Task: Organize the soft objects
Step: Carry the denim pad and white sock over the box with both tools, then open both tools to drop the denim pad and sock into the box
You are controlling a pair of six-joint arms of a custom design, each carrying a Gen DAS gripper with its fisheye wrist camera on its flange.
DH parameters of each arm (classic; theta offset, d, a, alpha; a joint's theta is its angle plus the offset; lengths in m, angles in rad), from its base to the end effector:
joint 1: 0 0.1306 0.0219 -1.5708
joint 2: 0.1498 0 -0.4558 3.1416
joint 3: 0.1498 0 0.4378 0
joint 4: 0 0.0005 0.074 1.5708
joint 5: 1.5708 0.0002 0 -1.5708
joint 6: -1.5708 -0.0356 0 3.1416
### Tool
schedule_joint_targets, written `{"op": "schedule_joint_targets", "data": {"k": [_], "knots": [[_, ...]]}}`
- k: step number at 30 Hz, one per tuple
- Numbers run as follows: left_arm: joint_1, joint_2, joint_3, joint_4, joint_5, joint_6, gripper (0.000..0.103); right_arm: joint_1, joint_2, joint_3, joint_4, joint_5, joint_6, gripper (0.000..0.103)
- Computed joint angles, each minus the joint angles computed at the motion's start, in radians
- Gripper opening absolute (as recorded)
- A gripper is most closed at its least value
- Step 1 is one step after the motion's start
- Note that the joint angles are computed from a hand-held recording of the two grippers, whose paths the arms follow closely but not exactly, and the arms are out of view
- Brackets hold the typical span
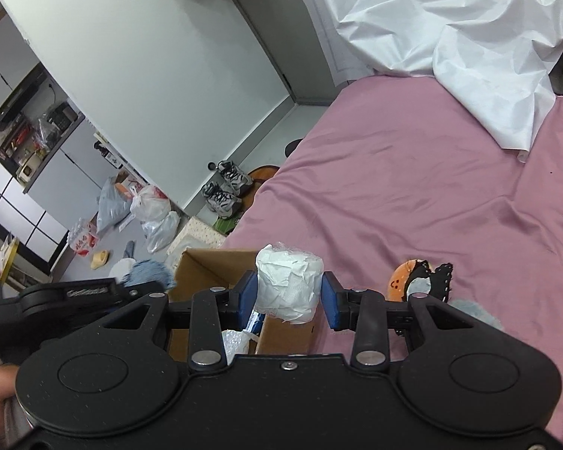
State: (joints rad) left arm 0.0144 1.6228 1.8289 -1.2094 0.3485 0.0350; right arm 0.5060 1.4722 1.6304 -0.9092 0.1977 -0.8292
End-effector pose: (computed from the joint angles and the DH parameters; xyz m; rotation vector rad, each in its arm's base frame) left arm 0.5995 -0.0040 0.5760 0.0677 2.5452 -0.4553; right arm 0.4909 0.2634 0.5803 0.4769 2.2976 0.4481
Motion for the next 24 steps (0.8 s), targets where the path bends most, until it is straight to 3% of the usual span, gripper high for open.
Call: {"op": "schedule_joint_targets", "data": {"k": [5, 9, 20, 24], "knots": [[-0.011, 0.015, 0.007, 0.01, -0.017, 0.004, 0.025, 0.004, 0.019, 0.013, -0.01, -0.014, 0.008, 0.037], [-0.017, 0.019, 0.014, 0.006, -0.034, 0.006, 0.053, 0.013, 0.033, 0.027, -0.002, -0.032, 0.027, 0.037], [-0.001, -0.008, -0.002, 0.012, -0.082, -0.004, 0.058, 0.047, 0.068, 0.059, -0.013, -0.1, 0.088, 0.038], [0.013, -0.022, -0.007, 0.007, -0.1, -0.014, 0.068, 0.06, 0.078, 0.067, -0.013, -0.104, 0.097, 0.042]]}}
